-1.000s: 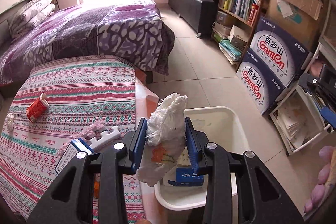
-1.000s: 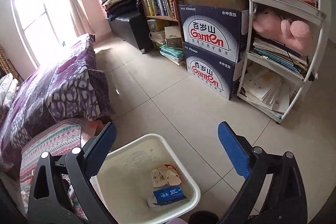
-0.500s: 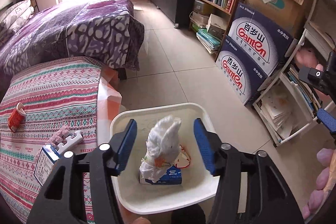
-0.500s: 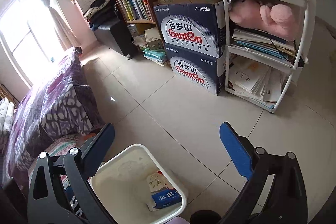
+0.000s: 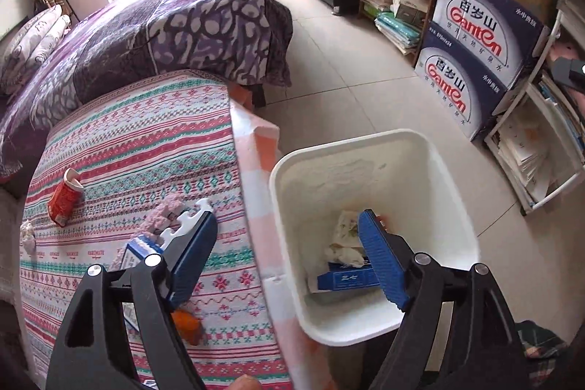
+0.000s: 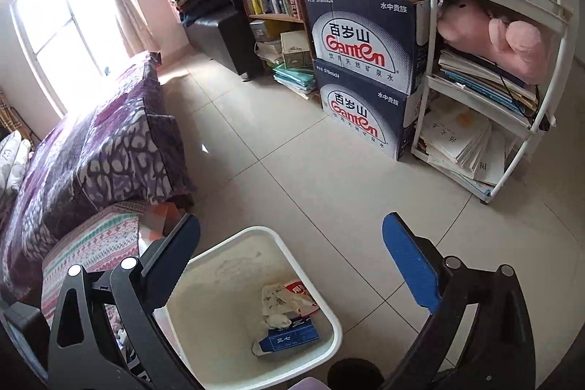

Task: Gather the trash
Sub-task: 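Grasp the receipt card with the left tool while the right tool grasps the orange peel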

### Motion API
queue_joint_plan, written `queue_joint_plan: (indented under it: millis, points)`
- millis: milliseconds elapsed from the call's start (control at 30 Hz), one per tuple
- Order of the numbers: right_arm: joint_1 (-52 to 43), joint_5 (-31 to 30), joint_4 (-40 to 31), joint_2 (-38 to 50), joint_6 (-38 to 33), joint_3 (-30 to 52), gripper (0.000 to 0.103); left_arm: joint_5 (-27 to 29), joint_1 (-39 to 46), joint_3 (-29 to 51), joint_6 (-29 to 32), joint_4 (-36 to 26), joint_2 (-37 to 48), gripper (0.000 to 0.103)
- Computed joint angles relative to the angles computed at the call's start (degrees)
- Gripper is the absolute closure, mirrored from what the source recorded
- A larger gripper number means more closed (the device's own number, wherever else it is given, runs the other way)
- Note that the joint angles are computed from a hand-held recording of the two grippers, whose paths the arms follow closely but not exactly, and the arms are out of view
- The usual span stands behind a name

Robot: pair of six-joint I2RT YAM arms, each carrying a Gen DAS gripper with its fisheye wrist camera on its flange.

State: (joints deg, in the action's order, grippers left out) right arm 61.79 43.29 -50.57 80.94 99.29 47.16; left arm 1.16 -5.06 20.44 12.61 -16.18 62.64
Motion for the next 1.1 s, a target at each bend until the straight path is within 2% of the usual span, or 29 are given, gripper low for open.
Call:
queue_joint_plan:
  millis: [300,467,700,767,800,833,933,1100]
  points:
    - [0.32,-4.48,6.29,10.48,-9.94,7.0,0.007,-0.08,21.57,2.35,22.24,6.39,15.35,0.026]
    - [0.45,-7.95,9.77,16.29,-14.72,11.12,0.007,-0.93,29.84,6.81,30.94,8.05,25.2,0.026]
    - [0.78,-13.24,12.75,25.32,-20.98,18.29,0.007,1.82,37.9,14.08,35.96,6.52,37.66,0.026]
    - [0.97,-14.81,13.66,27.8,-23.39,20.29,0.007,2.4,39.41,15.21,37.19,5.86,39.25,0.032]
    - [1.14,-15.72,14.18,29.15,-25.05,21.41,0.007,2.8,39.93,15.91,37.97,4.9,39.68,0.038]
    - [1.39,-16.47,14.61,30.26,-26.55,22.24,0.007,3.67,40.75,16.27,38.97,4.12,39.42,0.039]
    - [2.31,-18.49,14.62,34.4,-31.08,25.99,0.007,6.38,43.4,16.62,42.47,2.45,37.53,0.042]
    - [3.29,-23.16,16.08,40.33,-37.99,31.44,0.007,11.19,48.82,21.4,44.62,-5.49,35.39,0.044]
